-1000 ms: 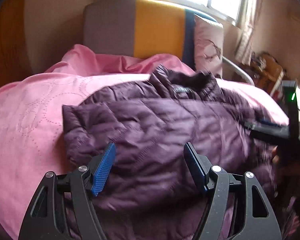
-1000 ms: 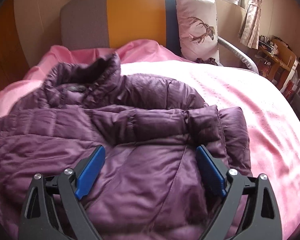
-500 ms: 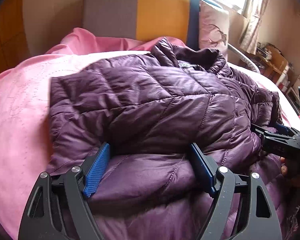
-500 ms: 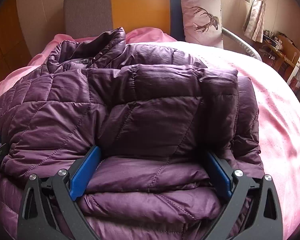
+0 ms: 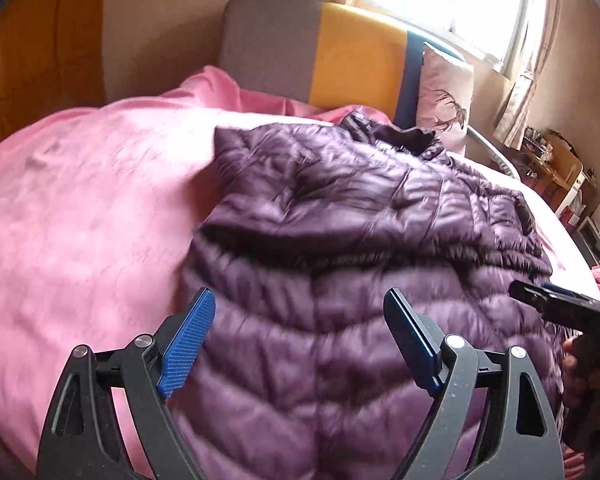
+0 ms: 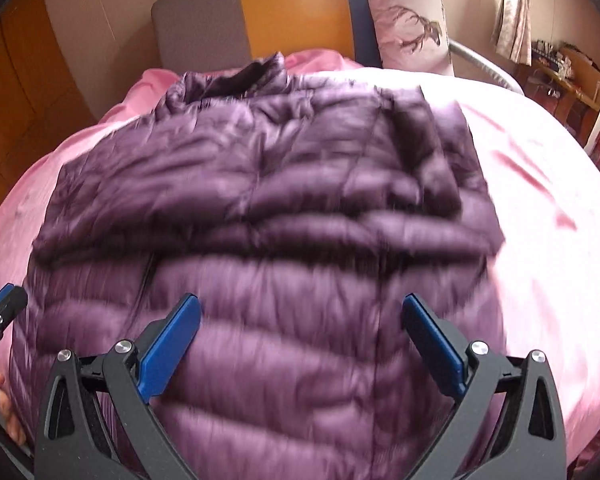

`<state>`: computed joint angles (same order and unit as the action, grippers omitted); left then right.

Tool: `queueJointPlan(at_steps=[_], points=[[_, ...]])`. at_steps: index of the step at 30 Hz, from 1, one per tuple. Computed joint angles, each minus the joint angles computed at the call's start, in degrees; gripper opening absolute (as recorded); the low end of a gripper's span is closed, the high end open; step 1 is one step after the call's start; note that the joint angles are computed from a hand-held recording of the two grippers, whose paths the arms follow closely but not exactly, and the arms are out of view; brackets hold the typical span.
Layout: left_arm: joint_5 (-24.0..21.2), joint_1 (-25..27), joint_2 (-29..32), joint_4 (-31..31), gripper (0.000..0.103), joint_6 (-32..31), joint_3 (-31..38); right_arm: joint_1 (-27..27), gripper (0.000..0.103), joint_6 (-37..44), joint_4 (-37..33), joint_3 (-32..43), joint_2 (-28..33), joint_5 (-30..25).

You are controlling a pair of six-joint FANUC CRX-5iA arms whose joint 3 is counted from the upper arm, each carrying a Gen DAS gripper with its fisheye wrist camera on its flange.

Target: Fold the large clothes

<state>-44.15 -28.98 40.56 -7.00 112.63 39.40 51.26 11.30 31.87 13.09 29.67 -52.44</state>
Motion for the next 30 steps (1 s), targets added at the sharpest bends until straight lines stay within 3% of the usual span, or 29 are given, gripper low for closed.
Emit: queueJointPlan(at_steps=[13,23,27,30], points=[[4.2,0.3,-8.1,0.8,0.085,0.3,-14.2,3.8,0.101,-10.4,4.4,-8.6,-3.8,2.5],[5.0,0.5,-11.3,1.7,0.085,-1.4,-20.5,4.7,0.101,-10.8,3.6,-10.1,-5.6,2.4],[6.2,1.1,-12.9,4.5,0.085,-4.5,-23.4,5.1,0.101,-11.4,3.4,-12.8,-8.1,3.8],[8.4,2.2,-15.1,11.1,0.085,-11.8,-28.2,5.9,0.101,-11.0,3.8,-14.7,-10.0,3.1]])
